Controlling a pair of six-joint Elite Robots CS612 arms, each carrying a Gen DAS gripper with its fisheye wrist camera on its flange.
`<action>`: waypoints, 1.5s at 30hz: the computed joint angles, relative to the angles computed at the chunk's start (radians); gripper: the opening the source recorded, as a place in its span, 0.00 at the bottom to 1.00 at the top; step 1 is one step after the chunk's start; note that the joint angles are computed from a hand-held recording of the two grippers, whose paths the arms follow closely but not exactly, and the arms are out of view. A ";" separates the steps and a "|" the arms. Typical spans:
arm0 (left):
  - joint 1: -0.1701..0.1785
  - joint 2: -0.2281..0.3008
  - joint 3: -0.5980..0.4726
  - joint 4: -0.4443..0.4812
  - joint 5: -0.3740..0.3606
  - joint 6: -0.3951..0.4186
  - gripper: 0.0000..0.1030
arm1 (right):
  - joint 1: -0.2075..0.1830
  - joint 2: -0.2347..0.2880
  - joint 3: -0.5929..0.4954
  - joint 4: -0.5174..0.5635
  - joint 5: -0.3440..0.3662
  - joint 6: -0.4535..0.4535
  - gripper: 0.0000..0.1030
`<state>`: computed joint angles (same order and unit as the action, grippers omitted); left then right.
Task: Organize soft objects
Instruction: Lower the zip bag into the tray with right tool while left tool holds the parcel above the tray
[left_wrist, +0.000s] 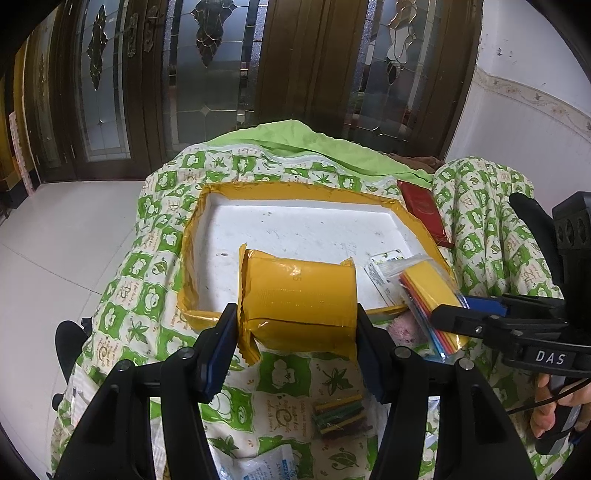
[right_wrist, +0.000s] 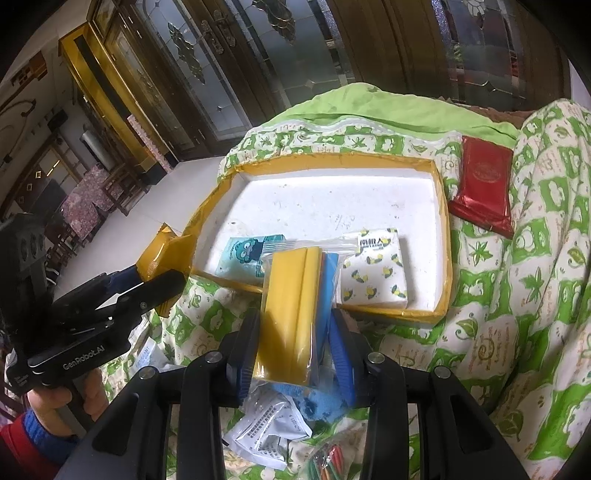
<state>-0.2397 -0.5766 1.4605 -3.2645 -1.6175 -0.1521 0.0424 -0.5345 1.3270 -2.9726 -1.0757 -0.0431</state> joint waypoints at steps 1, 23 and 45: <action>0.001 0.000 -0.002 0.002 0.002 0.001 0.57 | 0.000 0.000 -0.004 0.003 0.001 -0.002 0.39; 0.029 0.059 -0.192 0.177 0.031 -0.012 0.57 | 0.021 0.067 -0.179 0.164 0.004 0.017 0.39; 0.030 0.118 -0.249 0.262 0.022 0.008 0.57 | 0.039 0.150 -0.317 0.268 -0.052 0.013 0.39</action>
